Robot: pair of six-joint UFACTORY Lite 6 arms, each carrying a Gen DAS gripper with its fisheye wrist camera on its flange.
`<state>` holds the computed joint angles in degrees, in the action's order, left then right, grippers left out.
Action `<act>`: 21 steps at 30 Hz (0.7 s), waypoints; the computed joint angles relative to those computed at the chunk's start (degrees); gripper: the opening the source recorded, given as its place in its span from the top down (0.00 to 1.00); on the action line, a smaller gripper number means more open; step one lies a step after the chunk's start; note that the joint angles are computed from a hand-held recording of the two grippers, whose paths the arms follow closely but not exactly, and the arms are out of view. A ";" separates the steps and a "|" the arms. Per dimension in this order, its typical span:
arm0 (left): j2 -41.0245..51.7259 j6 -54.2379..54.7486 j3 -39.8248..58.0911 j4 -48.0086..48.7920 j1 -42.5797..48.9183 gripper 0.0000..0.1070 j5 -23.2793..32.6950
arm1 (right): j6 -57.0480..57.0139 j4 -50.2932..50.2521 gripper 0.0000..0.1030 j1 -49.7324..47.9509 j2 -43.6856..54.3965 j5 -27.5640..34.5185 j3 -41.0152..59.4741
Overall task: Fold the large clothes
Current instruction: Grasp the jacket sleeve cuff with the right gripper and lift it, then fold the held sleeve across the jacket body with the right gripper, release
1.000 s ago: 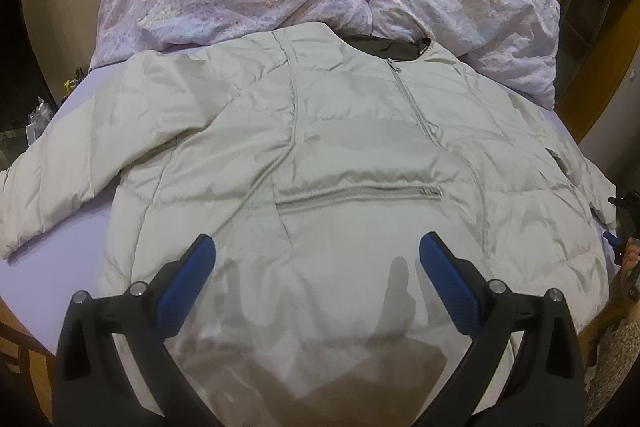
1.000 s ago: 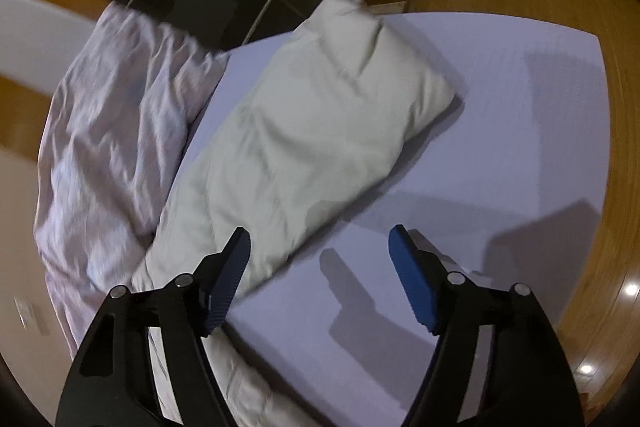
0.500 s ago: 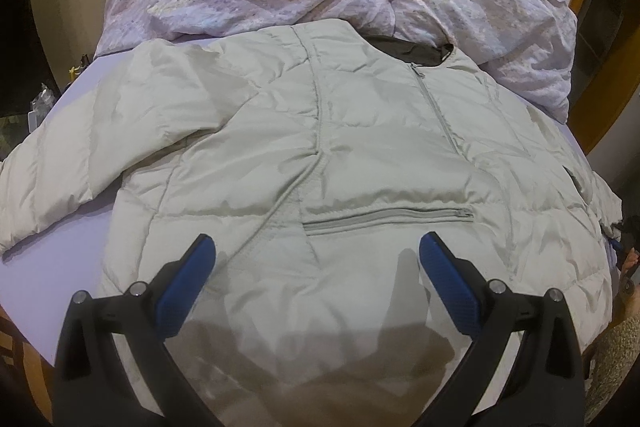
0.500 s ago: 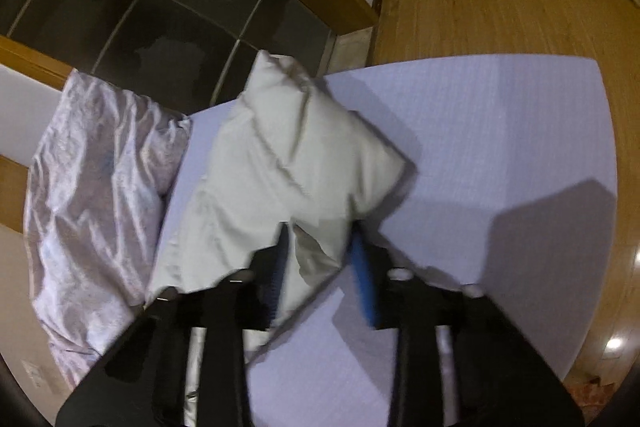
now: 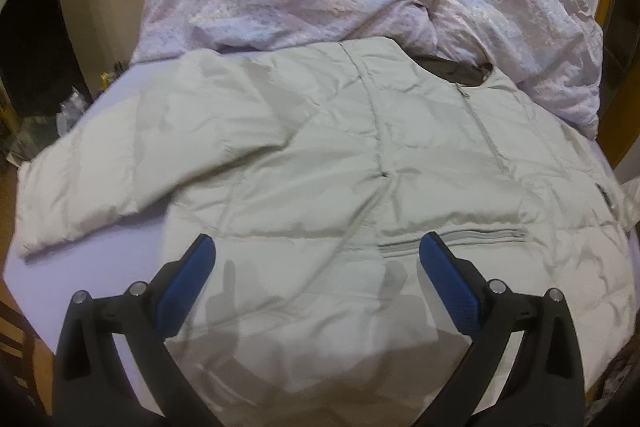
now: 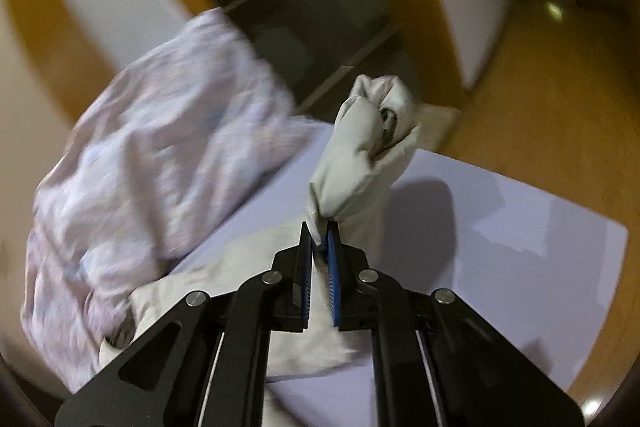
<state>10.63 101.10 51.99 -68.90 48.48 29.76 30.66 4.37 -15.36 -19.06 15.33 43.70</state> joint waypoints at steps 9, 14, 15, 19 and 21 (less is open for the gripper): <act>-1.79 16.72 -1.72 -14.16 4.28 0.06 0.02 | 26.32 -24.57 0.93 29.68 14.69 3.17 20.30; -0.29 13.55 1.12 -12.07 7.25 0.06 2.02 | 26.46 -23.35 0.93 40.85 28.06 2.32 32.33; 0.21 12.86 1.74 -11.57 7.59 0.06 1.77 | 26.27 -22.97 0.93 42.55 30.41 2.38 34.50; 2.17 10.79 4.16 -9.29 9.09 0.06 1.69 | 19.59 -16.33 0.93 48.60 40.97 3.66 43.96; 3.44 7.72 6.00 -7.04 10.22 0.06 2.30 | 16.96 -14.04 0.93 51.50 47.81 5.84 50.36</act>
